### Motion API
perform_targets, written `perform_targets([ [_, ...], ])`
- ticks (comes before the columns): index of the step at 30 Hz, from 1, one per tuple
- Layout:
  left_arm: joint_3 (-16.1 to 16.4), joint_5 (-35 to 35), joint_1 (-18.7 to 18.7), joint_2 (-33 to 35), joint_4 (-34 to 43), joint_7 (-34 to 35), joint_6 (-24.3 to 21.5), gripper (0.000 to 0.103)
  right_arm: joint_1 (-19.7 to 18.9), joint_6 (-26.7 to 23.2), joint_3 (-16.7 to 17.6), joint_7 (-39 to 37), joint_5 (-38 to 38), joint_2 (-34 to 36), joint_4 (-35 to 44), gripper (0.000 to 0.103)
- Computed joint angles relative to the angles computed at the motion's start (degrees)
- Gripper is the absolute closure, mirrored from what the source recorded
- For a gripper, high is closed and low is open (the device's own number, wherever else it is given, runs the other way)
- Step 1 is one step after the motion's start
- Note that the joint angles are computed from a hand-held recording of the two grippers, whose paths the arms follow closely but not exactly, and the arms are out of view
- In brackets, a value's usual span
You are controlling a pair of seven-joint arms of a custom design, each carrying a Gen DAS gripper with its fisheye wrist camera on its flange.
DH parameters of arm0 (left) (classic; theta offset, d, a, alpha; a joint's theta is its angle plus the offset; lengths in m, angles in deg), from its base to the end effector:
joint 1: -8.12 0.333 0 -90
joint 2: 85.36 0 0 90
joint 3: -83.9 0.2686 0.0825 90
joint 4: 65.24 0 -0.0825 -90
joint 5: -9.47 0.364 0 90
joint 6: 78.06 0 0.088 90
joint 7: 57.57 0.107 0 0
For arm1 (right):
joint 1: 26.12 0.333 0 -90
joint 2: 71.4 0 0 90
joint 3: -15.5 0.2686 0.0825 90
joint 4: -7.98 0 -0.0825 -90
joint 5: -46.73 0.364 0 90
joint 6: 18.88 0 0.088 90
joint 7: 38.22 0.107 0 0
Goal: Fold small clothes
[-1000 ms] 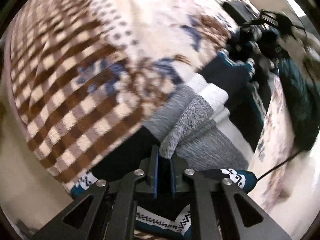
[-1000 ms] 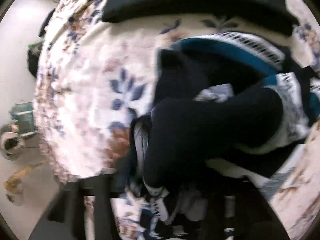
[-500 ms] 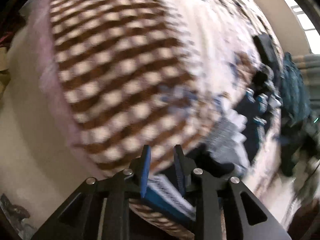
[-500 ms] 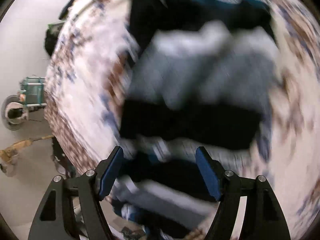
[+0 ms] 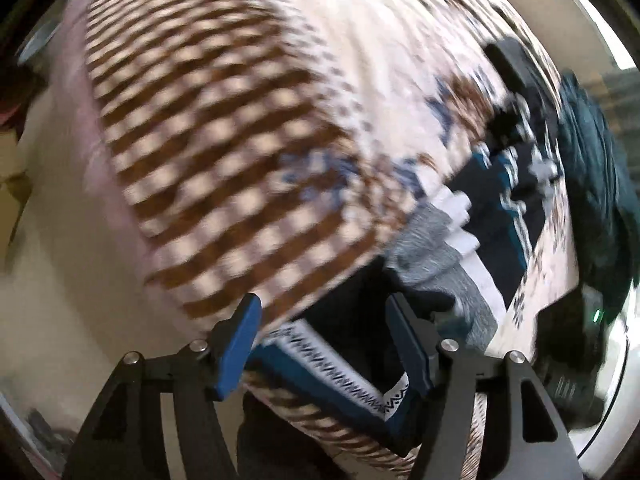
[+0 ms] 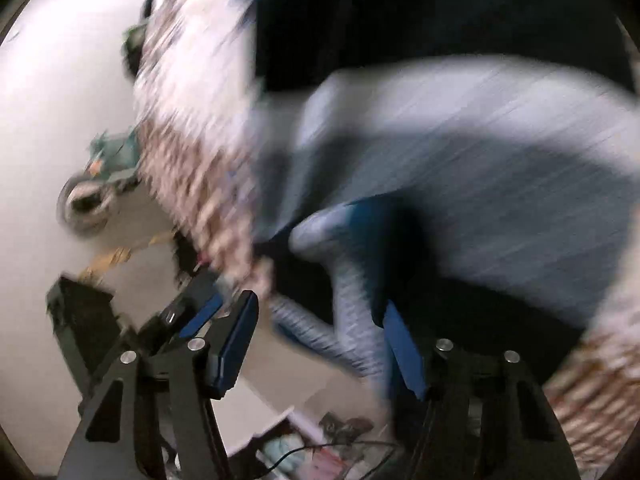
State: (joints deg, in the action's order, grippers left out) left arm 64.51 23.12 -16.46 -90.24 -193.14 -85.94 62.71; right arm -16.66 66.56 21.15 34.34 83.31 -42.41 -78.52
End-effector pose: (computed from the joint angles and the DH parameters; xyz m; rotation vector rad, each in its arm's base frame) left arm 0.3778 -0.3664 0.4008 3.0049 -0.6679 0.5669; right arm 0.5630 0.2146 0.3338 -2.3175 1.4636 1.2222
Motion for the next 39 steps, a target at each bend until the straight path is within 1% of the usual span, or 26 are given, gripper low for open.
perform_targets([
  [2,-0.8,0.6,-0.4,-3.9,-2.3,-4.2,-3.2,0.04,0.1,-4.1,1.7,-3.9,1.6,-3.4,-5.5,0.036],
  [5,-1.9,1.3,-0.8,-6.9,-2.9,-7.5,-7.1,0.04,1.0,-7.6,1.5,-10.1,0.6,-9.7,-12.8,0.036],
  [7,-2.3,2.4,-0.9,-6.1,-1.0,-7.2,-8.6,0.04,0.9,-8.2,0.1,-11.8,0.7,-13.2,-16.4,0.036],
  [10,-2.1,4.6,-1.0,-1.5,3.4,-3.9,-7.5,0.04,-1.6,-9.5,-3.2,-12.6,2.2,-16.4,-18.3,0.036],
  [13,-1.1,4.7,-1.1,4.3,7.2,0.8,-3.5,0.04,-3.9,-4.5,-6.2,-12.0,-0.3,-18.5,-19.0,0.036],
  [14,-0.6,4.5,-1.1,7.1,8.8,3.0,-1.5,0.04,-5.0,-2.1,-7.3,-10.4,-0.4,-18.2,-19.0,0.036],
  [15,-0.2,3.8,-1.1,9.1,9.9,5.6,-0.4,0.04,-5.7,-0.9,-7.7,-9.1,-0.4,-17.2,-18.3,0.036],
  [18,0.0,-2.9,-0.4,15.6,13.0,15.0,2.1,0.041,-8.2,2.0,-8.8,-4.5,-1.4,-12.8,-14.5,0.036],
  [19,-0.1,-4.4,-0.5,17.3,14.2,17.3,0.6,0.049,-8.7,3.5,-8.8,-3.9,-1.8,-12.3,-14.3,0.036],
  [20,0.2,-4.2,-1.0,17.8,14.1,17.8,0.3,0.06,-9.1,5.2,-8.9,-3.0,-2.7,-12.0,-14.0,0.036],
  [21,0.4,-3.7,-1.4,17.5,13.1,18.5,0.7,0.085,-9.4,5.7,-8.7,-2.3,-3.2,-10.4,-12.0,0.036],
  [22,0.7,-3.0,-1.8,17.0,12.1,18.7,1.2,0.092,-9.4,7.2,-8.5,-1.5,-4.1,-10.3,-12.0,0.036],
  [23,0.9,-1.8,-2.1,16.2,11.0,19.1,2.1,0.093,-9.4,8.2,-8.2,-0.8,-4.4,-10.4,-12.2,0.036],
  [25,0.9,-1.0,-2.1,15.7,11.0,23.0,0.1,0.094,-9.1,10.5,-7.7,0.3,-4.6,-10.4,-12.8,0.036],
  [27,0.4,-4.6,-0.9,14.8,9.3,28.2,2.6,0.094,-8.8,12.0,-7.3,1.7,-5.2,-10.0,-12.5,0.036],
  [28,0.0,-7.7,0.0,14.0,8.0,31.3,4.5,0.09,-8.3,12.5,-6.9,3.0,-5.7,-9.7,-12.0,0.036],
  [29,0.0,-9.7,0.7,13.1,7.3,33.6,5.4,0.09,-8.0,12.8,-6.7,4.3,-5.9,-9.5,-11.7,0.036],
  [30,0.1,-11.5,1.2,12.4,7.4,36.1,5.2,0.089,-7.8,13.1,-6.4,5.0,-5.8,-10.1,-12.3,0.036],
  [31,0.3,-13.1,1.8,11.6,8.3,38.9,3.4,0.085,-7.5,13.0,-6.2,6.3,-5.6,-9.7,-11.4,0.036],
  [32,0.8,-13.5,2.3,10.5,8.6,40.4,3.0,0.083,-7.2,12.9,-6.0,7.6,-5.6,-9.2,-10.1,0.036],
  [33,1.5,-13.1,2.7,9.1,8.2,41.2,4.4,0.079,-7.6,12.1,-6.2,8.0,-5.9,-9.1,-8.8,0.036],
  [35,3.0,-11.0,3.8,8.1,9.6,41.9,4.6,0.065,-8.0,11.5,-6.2,9.4,-5.4,-7.5,-4.3,0.036],
  [36,3.9,-9.9,4.7,8.1,10.7,42.8,6.1,0.053,-8.6,10.7,-6.3,9.6,-5.5,-6.1,-1.3,0.036],
  [37,4.8,-8.4,5.8,9.1,12.6,43.8,7.9,0.046,-8.6,10.7,-6.1,10.8,-5.5,-4.0,2.8,0.036],
  [38,5.5,-7.4,6.7,10.6,15.0,45.2,8.8,0.045,-8.9,10.5,-5.9,11.6,-5.5,-1.9,6.5,0.036],
  [39,6.3,-6.5,7.8,13.6,19.2,47.4,9.2,0.045,-8.9,10.5,-5.5,12.8,-5.5,0.9,11.4,0.036],
])
